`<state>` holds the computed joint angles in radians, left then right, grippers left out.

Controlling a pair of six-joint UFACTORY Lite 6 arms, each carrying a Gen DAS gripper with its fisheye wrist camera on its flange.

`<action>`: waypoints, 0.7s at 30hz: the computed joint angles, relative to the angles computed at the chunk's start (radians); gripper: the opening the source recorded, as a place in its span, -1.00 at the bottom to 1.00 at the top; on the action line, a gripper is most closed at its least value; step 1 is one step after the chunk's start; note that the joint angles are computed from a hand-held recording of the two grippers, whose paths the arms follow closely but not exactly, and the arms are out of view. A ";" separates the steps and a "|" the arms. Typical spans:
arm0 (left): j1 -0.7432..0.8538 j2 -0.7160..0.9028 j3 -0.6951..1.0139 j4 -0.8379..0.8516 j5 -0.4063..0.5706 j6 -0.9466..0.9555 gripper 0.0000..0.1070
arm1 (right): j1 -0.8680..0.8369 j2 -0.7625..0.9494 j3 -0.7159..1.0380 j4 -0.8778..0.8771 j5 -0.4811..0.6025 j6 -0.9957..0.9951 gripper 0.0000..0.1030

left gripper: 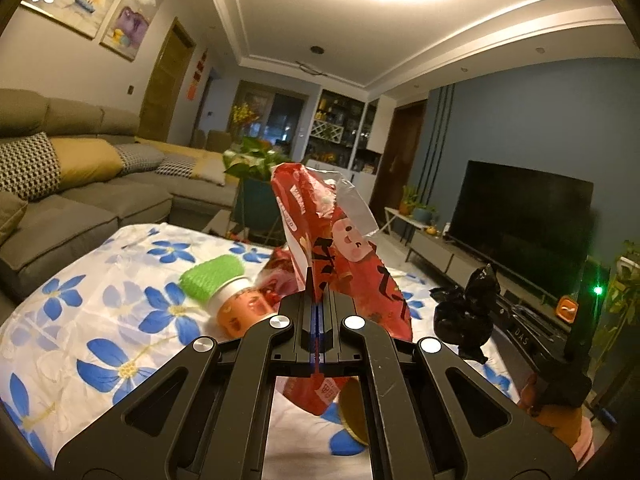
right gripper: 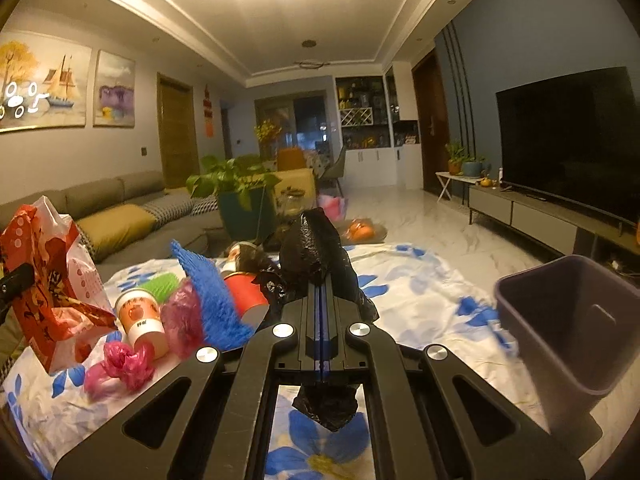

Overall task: Collect trash
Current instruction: 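Carry the red snack bag and black bag with both tools over the grey bin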

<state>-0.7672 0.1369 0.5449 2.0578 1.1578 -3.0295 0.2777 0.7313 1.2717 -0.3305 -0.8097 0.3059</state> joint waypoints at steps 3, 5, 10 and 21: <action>-0.024 0.017 0.050 -0.007 -0.002 0.052 -1.00 | -0.029 -0.039 -0.050 -0.008 -0.029 0.000 -0.97; -0.037 0.041 0.097 -0.003 -0.011 0.089 -1.00 | -0.055 -0.065 -0.089 -0.019 -0.053 -0.002 -0.97; -0.051 0.139 0.264 0.033 -0.070 0.186 -1.00 | -0.120 -0.132 -0.178 -0.019 -0.099 -0.024 -0.97; -0.030 0.535 0.916 0.117 -0.358 0.405 -1.00 | -0.306 -0.191 -0.245 0.056 -0.171 -0.112 -0.97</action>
<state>-0.7974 0.6718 1.4605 2.1746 0.8003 -2.6250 -0.0286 0.5405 1.0270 -0.2750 -0.9809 0.1942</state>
